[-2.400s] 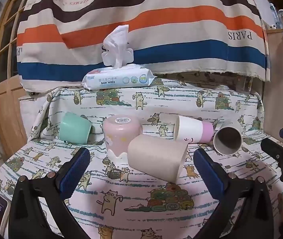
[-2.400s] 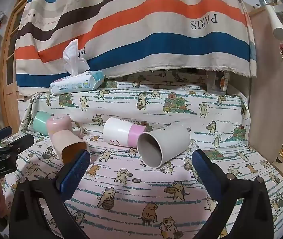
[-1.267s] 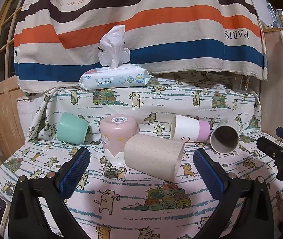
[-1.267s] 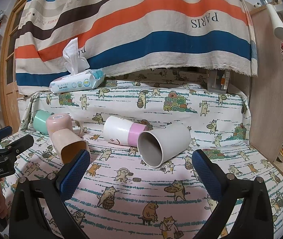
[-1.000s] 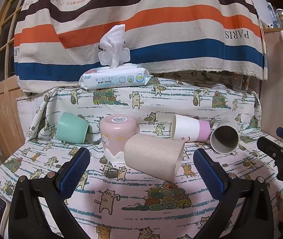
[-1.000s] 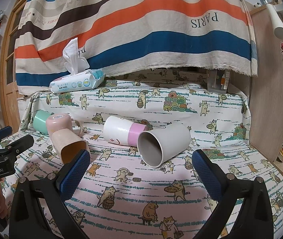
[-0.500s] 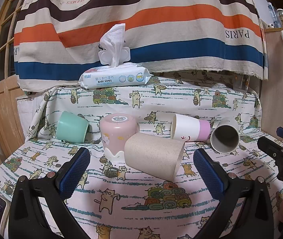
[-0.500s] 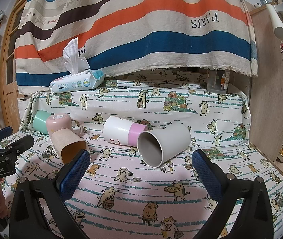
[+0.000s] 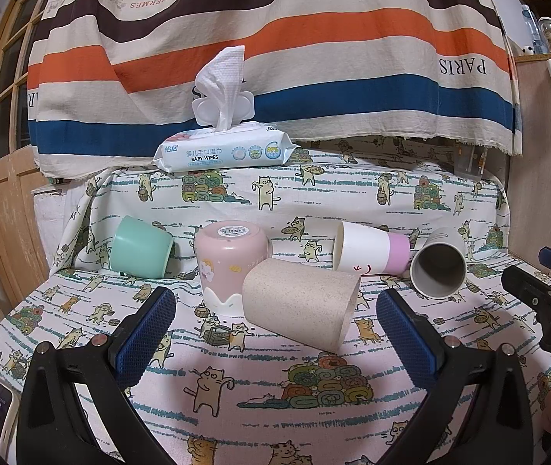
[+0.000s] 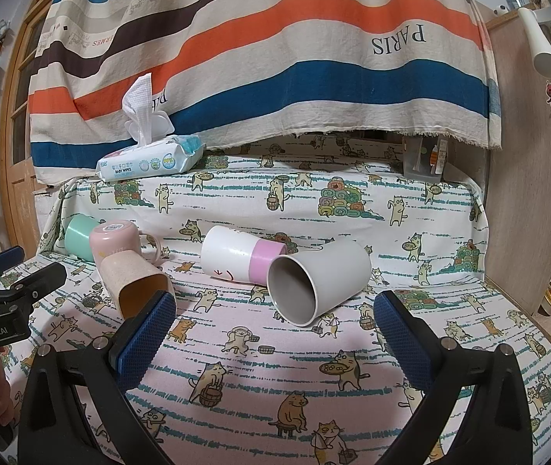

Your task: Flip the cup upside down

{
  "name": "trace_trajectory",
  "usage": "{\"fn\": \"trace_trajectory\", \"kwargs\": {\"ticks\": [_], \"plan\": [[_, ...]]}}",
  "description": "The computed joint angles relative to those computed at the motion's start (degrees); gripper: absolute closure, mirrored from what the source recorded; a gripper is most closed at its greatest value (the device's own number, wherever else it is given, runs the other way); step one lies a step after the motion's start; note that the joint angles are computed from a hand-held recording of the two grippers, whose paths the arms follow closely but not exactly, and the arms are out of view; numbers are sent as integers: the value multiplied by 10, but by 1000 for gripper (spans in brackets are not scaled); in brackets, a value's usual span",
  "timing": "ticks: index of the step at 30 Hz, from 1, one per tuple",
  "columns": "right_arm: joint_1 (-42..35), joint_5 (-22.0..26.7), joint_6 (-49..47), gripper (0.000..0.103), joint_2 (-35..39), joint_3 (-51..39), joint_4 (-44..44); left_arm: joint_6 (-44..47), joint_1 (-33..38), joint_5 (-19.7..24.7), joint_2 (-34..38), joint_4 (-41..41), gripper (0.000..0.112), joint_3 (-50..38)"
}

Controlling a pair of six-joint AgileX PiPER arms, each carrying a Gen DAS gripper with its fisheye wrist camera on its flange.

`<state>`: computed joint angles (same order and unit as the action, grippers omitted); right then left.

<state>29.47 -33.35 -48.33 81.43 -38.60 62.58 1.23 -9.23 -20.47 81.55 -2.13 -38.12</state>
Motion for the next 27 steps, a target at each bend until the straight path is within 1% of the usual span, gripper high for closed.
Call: {"fn": "trace_trajectory", "kwargs": {"ticks": [17, 21, 27], "plan": [[4, -1, -11, 0, -2, -4, 11, -3, 1, 1, 0, 3, 9, -1], [-1, -6, 14, 0, -1, 6, -15, -13, 5, 4, 2, 14, 9, -2], [-1, -5, 12, 0, -1, 6, -13, -20, 9, 3, 4, 23, 9, -4]]}}
